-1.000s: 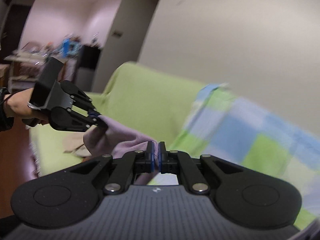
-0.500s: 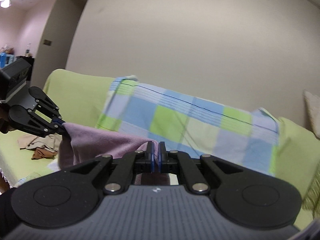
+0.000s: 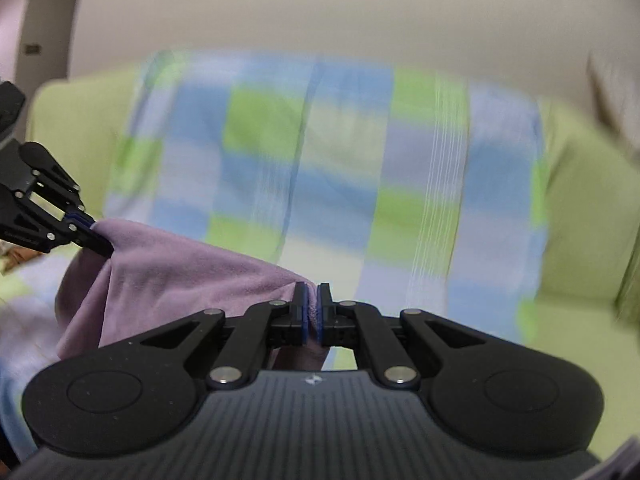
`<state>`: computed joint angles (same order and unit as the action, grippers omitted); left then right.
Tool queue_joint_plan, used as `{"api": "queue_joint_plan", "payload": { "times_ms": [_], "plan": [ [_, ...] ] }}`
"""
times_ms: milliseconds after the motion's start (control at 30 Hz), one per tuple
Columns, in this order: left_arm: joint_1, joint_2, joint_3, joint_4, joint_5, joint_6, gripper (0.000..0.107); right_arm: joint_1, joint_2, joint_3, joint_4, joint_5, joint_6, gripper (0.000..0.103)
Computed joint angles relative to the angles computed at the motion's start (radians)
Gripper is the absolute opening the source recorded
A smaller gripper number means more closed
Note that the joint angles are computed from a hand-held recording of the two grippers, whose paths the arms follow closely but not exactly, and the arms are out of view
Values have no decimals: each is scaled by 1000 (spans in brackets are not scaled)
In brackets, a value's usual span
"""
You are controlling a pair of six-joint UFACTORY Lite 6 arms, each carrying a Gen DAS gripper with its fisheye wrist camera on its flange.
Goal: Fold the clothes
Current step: 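Lift the mauve top with both grippers and lay it onto the plaid sheet, then open both grippers and release the top onto the plaid sheet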
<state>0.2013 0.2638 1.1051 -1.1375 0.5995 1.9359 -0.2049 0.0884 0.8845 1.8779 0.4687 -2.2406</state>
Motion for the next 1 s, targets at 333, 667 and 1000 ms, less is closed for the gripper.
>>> {"api": "queue_joint_plan", "payload": {
  "times_ms": [333, 667, 1000],
  "plan": [
    [202, -44, -160, -237, 72, 419, 45, 3, 169, -2, 333, -40, -396, 20],
    [384, -380, -532, 126, 327, 674, 47, 89, -585, -553, -367, -66, -16, 20],
    [310, -478, -730, 30, 138, 865, 1, 304, -656, -650, -472, -267, 98, 23]
  ]
}}
